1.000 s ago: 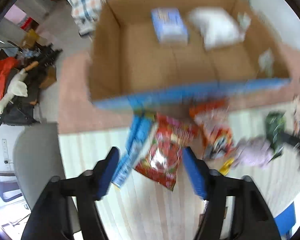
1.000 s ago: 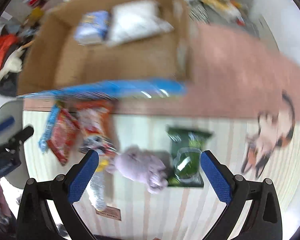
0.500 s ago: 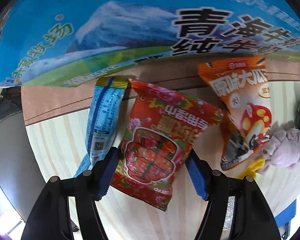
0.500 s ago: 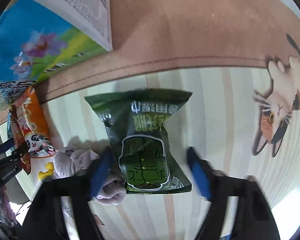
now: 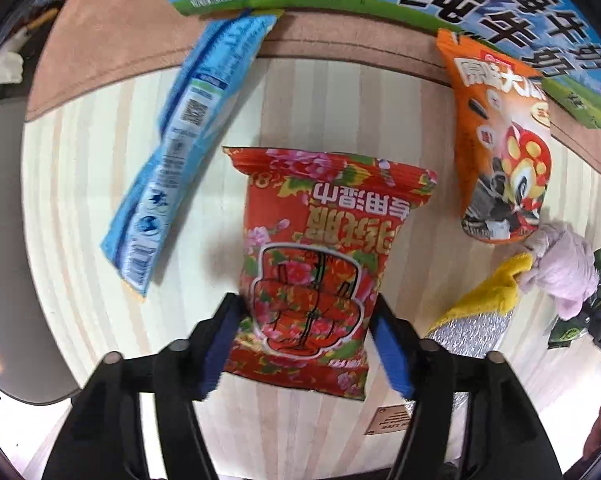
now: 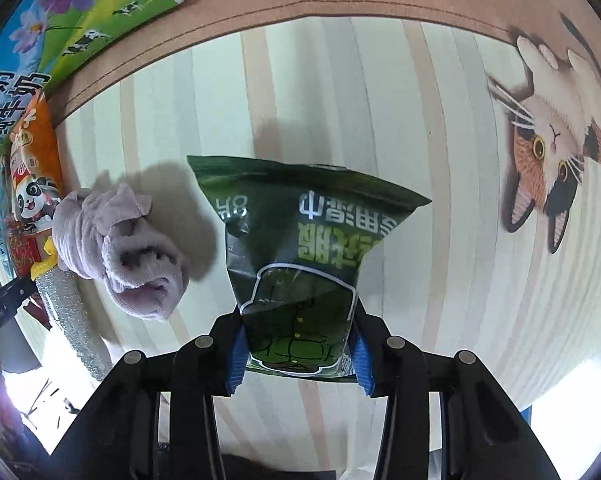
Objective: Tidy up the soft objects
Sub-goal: 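Grasp the red snack bag with the left gripper while the right grasps the green bag, then carry both snack bags into the box and open both grippers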
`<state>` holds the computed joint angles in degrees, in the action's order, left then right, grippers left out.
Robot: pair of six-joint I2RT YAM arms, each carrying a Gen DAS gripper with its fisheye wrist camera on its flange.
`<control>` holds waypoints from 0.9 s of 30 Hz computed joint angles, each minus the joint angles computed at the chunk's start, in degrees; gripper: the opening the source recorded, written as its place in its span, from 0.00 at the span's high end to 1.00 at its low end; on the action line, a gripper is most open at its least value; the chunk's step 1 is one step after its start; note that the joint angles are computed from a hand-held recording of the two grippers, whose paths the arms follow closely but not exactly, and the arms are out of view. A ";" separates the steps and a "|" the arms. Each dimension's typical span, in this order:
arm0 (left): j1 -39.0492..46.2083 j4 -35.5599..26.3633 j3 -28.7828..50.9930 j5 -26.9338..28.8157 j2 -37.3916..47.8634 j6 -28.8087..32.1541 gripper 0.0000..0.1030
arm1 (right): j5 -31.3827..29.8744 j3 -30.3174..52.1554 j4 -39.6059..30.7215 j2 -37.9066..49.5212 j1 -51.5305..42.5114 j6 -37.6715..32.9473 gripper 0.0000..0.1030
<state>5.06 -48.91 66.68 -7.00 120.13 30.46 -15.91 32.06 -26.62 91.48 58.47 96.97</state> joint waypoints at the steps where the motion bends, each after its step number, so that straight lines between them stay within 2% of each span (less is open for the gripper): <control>1: 0.45 0.43 -0.16 0.34 0.63 -0.16 0.34 | 0.14 0.59 -0.26 0.73 0.12 0.09 0.54; 7: 0.11 1.53 2.01 0.03 2.99 0.32 0.33 | 0.07 4.39 0.05 6.46 -1.51 -0.97 0.49; 8: 0.28 1.90 1.53 0.04 2.47 0.51 0.36 | 0.12 4.70 -0.55 6.47 -2.21 -1.69 0.49; 9: 0.40 2.18 0.94 0.40 1.46 0.73 0.49 | 0.33 5.73 -1.12 7.13 -2.64 -2.06 0.53; 10: 0.41 2.10 -0.18 0.73 -0.13 0.97 0.56 | 0.69 6.08 -1.80 7.12 -2.44 -1.74 0.57; 13: 0.41 1.14 -1.89 1.73 -3.98 1.36 0.58 | 1.88 5.39 -2.60 4.33 -3.09 -1.40 0.62; 15: 1.54 -0.60 -3.55 2.57 -8.38 2.52 0.58 | 3.29 6.67 -6.73 0.57 -2.79 -1.23 0.63; 19: 4.11 -8.50 -3.14 7.54 -18.34 6.88 0.58 | 9.34 14.23 -18.82 -7.19 -1.56 -1.82 0.63; 23: 2.62 -22.66 8.13 15.88 -22.19 6.14 0.58 | 15.41 28.41 -30.80 -9.52 -4.50 -8.49 0.63; 25: -1.31 -29.51 18.95 19.17 -18.07 2.65 0.58 | 16.44 34.68 -34.06 -8.65 -8.19 -14.32 0.63; 27: -5.83 -32.44 27.23 20.29 -12.70 -1.78 0.58 | 16.08 41.59 -35.51 -4.78 -13.11 -21.41 0.63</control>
